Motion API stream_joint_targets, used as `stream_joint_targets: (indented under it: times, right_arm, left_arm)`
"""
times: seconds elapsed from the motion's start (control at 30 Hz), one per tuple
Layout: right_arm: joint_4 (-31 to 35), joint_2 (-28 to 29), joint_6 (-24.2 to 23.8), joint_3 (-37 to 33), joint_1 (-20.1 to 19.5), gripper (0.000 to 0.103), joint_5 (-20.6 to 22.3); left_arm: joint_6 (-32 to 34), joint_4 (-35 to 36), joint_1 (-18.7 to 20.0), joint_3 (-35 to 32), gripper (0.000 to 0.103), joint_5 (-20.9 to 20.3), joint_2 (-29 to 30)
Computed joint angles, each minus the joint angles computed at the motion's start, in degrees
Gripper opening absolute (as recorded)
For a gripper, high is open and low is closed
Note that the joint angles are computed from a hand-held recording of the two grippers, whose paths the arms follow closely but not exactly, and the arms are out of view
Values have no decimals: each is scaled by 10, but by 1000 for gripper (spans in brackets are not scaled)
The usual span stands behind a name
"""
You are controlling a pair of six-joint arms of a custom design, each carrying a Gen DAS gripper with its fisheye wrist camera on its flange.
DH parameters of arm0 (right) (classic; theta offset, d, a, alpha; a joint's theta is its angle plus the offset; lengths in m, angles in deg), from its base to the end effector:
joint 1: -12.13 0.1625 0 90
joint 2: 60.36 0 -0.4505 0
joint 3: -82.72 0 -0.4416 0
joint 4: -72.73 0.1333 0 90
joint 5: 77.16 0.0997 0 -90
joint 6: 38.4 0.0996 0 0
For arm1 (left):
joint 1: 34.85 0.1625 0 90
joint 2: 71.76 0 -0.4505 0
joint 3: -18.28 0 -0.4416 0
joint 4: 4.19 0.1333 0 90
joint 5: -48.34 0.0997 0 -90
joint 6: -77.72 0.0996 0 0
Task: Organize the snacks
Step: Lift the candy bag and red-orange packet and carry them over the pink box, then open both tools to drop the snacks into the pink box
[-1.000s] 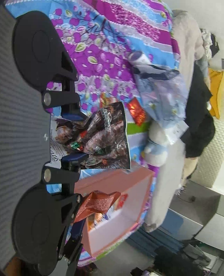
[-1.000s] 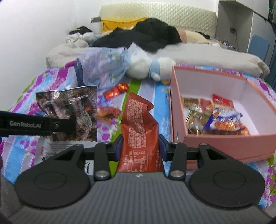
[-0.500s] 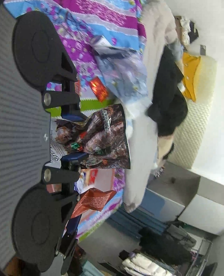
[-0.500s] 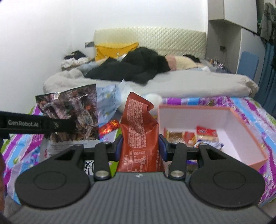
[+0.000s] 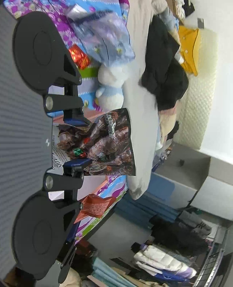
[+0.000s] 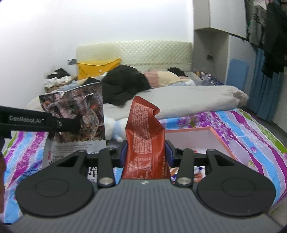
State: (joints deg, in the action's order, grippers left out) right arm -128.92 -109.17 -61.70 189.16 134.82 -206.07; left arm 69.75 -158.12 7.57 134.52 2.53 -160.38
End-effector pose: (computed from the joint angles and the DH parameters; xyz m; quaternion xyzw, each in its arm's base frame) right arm 0.4130 -0.5125 0.1637 0.2608 -0.8128 0.4511 0.2607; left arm -0.2506 -0.5036 0.4096 0.1880 0.8681 -0.4220 0.1817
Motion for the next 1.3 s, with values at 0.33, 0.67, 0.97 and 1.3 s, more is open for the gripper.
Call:
stream_joint_targets:
  times: [0.33,0.67,0.97,1.3]
  right_arm:
    - [46,6,33,-17,-68,45,-2]
    - [103,25,63,-47,-125,46,9]
    - [128,33,92,-56,-143,47,12]
    - [107,22,98,-49,-129,73,14]
  left_arm:
    - [40,7,73,-95,42,-68,145]
    - [73,34,132,-179,42,-104,251]
    - [61,68,151,-201,45,-108,278]
    - [47,52,123,-170,72,-78,232]
